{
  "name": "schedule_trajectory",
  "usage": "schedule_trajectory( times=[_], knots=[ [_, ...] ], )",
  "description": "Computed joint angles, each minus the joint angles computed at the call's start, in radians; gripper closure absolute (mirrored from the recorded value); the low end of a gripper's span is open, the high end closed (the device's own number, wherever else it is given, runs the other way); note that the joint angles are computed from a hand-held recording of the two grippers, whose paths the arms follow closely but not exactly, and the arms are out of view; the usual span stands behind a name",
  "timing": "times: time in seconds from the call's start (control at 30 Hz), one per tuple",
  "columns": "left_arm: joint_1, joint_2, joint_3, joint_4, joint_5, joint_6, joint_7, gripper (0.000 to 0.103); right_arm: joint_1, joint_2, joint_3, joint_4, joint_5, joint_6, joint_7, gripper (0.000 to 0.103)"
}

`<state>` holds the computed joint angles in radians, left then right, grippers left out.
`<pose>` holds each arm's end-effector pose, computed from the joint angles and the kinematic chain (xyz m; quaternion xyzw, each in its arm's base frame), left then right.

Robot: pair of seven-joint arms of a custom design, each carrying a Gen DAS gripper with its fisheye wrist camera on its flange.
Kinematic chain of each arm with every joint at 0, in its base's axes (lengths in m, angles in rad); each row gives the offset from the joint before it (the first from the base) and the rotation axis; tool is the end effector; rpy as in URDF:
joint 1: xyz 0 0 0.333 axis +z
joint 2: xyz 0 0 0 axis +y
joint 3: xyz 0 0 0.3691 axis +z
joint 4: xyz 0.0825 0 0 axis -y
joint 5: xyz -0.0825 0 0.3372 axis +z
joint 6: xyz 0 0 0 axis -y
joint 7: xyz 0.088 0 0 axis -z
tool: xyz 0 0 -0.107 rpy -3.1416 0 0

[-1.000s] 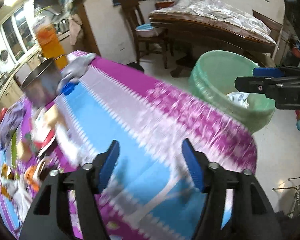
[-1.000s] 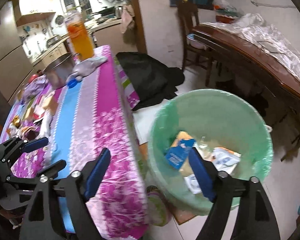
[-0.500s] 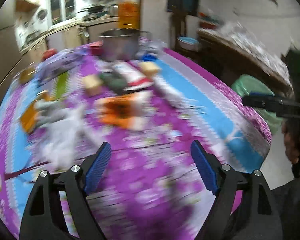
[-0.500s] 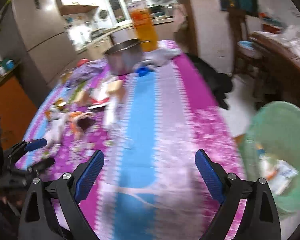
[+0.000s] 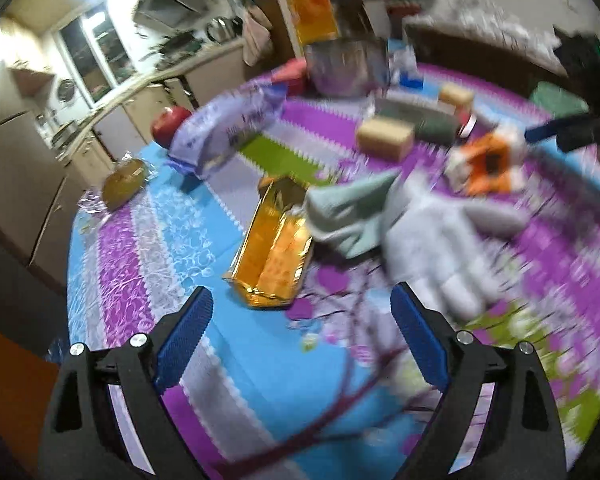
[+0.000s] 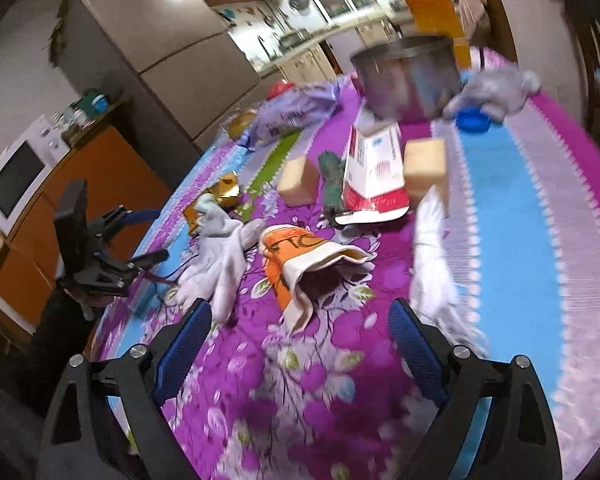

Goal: Collect trash

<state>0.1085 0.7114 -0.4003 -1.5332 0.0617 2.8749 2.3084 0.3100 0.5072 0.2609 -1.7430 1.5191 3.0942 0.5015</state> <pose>0.7381 -0.1347 0.4069 -0.3075 0.8866 -0.2532 0.2351 0.6080 0.2568 0.3999 -0.6500 0.6174 -0.0507 0.4401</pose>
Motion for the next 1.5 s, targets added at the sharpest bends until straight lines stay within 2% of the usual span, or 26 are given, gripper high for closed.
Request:
schedule_trajectory(
  times=[0.03, 0.13, 0.23, 0.3, 0.33, 0.43, 0.47, 0.5, 0.53, 0.57, 0.6, 0.67, 0.73, 0.87, 0.97, 1.1, 1.13, 1.2, 1.27, 1.33, 1.43, 1.5],
  knots=[
    [-0.01, 0.026, 0.014, 0.043, 0.013, -0.024, 0.008, 0.016, 0.018, 0.02, -0.02, 0.015, -0.068, -0.005, 0.073, 0.014],
    [-0.014, 0.089, 0.003, 0.148, 0.01, -0.094, 0.054, 0.016, 0.056, 0.065, -0.062, 0.052, -0.245, -0.02, 0.239, 0.02],
    [-0.027, 0.149, -0.007, 0.265, -0.005, -0.182, 0.113, 0.016, 0.046, 0.103, -0.047, 0.093, -0.305, -0.014, 0.291, 0.028],
    [-0.049, 0.166, 0.012, 0.302, -0.011, -0.197, 0.134, 0.016, 0.044, 0.123, -0.045, 0.116, -0.355, -0.018, 0.335, 0.031],
    [-0.065, 0.188, 0.024, 0.35, -0.012, -0.232, 0.14, 0.016, 0.034, 0.129, -0.032, 0.124, -0.37, -0.019, 0.344, 0.033],
    [-0.072, 0.204, 0.022, 0.381, -0.042, -0.246, 0.173, 0.022, 0.019, 0.147, -0.011, 0.14, -0.425, -0.013, 0.376, 0.044],
    [-0.07, 0.206, 0.017, 0.385, -0.054, -0.252, 0.184, 0.028, 0.009, 0.148, -0.001, 0.139, -0.44, -0.016, 0.382, 0.05],
    [-0.066, 0.209, 0.009, 0.39, -0.069, -0.263, 0.192, 0.036, 0.0, 0.153, 0.011, 0.142, -0.451, -0.014, 0.388, 0.062],
    [-0.065, 0.209, 0.007, 0.389, -0.084, -0.265, 0.196, 0.042, -0.013, 0.154, 0.029, 0.137, -0.459, -0.009, 0.387, 0.069],
    [-0.066, 0.204, 0.011, 0.377, -0.093, -0.255, 0.193, 0.052, -0.019, 0.152, 0.036, 0.131, -0.474, -0.005, 0.393, 0.085],
    [-0.068, 0.193, 0.02, 0.355, -0.098, -0.233, 0.186, 0.052, -0.019, 0.148, 0.04, 0.12, -0.489, 0.005, 0.404, 0.095],
    [-0.062, 0.161, 0.024, 0.293, -0.107, -0.195, 0.169, 0.054, -0.019, 0.133, 0.041, 0.095, -0.521, 0.02, 0.429, 0.095],
    [-0.051, 0.13, 0.021, 0.237, -0.114, -0.17, 0.155, 0.054, -0.039, 0.117, 0.073, 0.067, -0.538, 0.04, 0.426, 0.095],
    [-0.001, 0.028, -0.001, 0.054, -0.127, -0.069, 0.13, 0.054, -0.065, 0.07, 0.126, 0.002, -0.584, 0.1, 0.417, 0.095],
    [0.021, -0.052, 0.009, -0.075, -0.122, 0.02, 0.074, 0.054, -0.03, 0.023, 0.097, -0.052, -0.643, 0.134, 0.447, 0.095],
    [0.08, -0.147, -0.029, -0.221, -0.122, 0.127, 0.006, 0.054, -0.012, -0.022, 0.091, -0.106, -0.707, 0.169, 0.474, 0.095],
    [0.067, -0.181, -0.008, -0.26, -0.117, 0.155, -0.039, 0.054, -0.009, -0.032, 0.088, -0.12, -0.719, 0.172, 0.485, 0.095],
    [0.017, -0.22, 0.05, -0.29, -0.091, 0.172, -0.125, 0.054, 0.038, -0.059, 0.03, -0.139, -0.754, 0.151, 0.527, 0.095],
    [-0.026, -0.257, 0.088, -0.315, -0.076, 0.167, -0.214, 0.054, 0.118, -0.089, -0.071, -0.159, -0.808, 0.121, 0.587, 0.095],
    [-0.073, -0.288, 0.12, -0.342, -0.05, 0.176, -0.294, 0.054, 0.146, -0.116, -0.11, -0.178, -0.848, 0.098, 0.625, 0.095],
    [-0.102, -0.307, 0.117, -0.363, -0.017, 0.173, -0.366, 0.054, 0.194, -0.16, -0.18, -0.215, -0.913, 0.063, 0.705, 0.095],
    [-0.138, -0.315, 0.136, -0.372, 0.017, 0.179, -0.425, 0.054, 0.221, -0.189, -0.219, -0.247, -0.956, 0.059, 0.758, 0.095]
  ],
)
